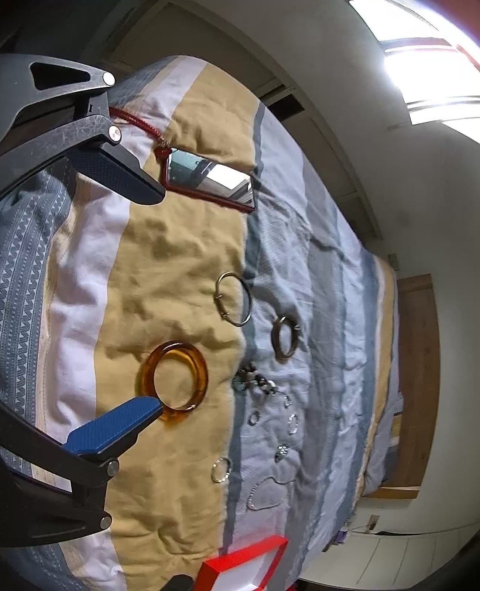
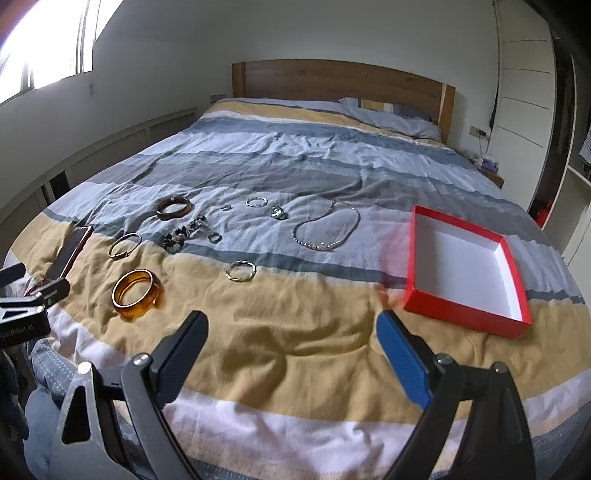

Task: Organize jewelry
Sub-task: 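Move both tools toward the jewelry on the bed, then grasp the amber bangle with the left tool while the right tool grasps the twisted silver ring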

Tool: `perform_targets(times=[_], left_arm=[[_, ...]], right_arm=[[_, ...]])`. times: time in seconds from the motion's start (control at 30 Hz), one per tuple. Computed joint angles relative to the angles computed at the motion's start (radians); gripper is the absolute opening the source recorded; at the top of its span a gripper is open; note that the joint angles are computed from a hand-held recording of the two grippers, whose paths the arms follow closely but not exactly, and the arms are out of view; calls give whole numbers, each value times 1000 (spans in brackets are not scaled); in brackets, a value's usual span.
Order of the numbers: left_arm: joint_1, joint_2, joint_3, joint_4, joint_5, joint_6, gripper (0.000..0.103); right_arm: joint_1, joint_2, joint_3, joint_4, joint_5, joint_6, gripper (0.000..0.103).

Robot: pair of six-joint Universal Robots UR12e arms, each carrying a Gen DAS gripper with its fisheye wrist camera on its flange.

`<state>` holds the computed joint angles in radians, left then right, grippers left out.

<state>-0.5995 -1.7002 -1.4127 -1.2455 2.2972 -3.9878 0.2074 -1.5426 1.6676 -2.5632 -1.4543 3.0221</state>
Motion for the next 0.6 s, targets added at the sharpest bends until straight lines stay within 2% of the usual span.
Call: perform_targets(times=[0.13, 0.27, 0.37, 0.53, 0.6], left_arm=[[12, -10, 2, 23, -46, 31, 101], [24, -22, 14, 8, -79, 44, 101], [33, -23, 8, 47, -115, 76, 100], [51, -38, 7, 134, -228, 174, 81], [58, -48, 14, 141, -258, 188, 80]], right_arm=[[-6, 23, -16, 18, 25, 4, 93], [-9, 41, -28, 31, 49, -1, 92], [-11, 56, -38, 36, 62, 2, 91], [-15, 83, -60, 49, 93, -1, 91], [-16, 94, -68, 51, 102, -1, 91]])
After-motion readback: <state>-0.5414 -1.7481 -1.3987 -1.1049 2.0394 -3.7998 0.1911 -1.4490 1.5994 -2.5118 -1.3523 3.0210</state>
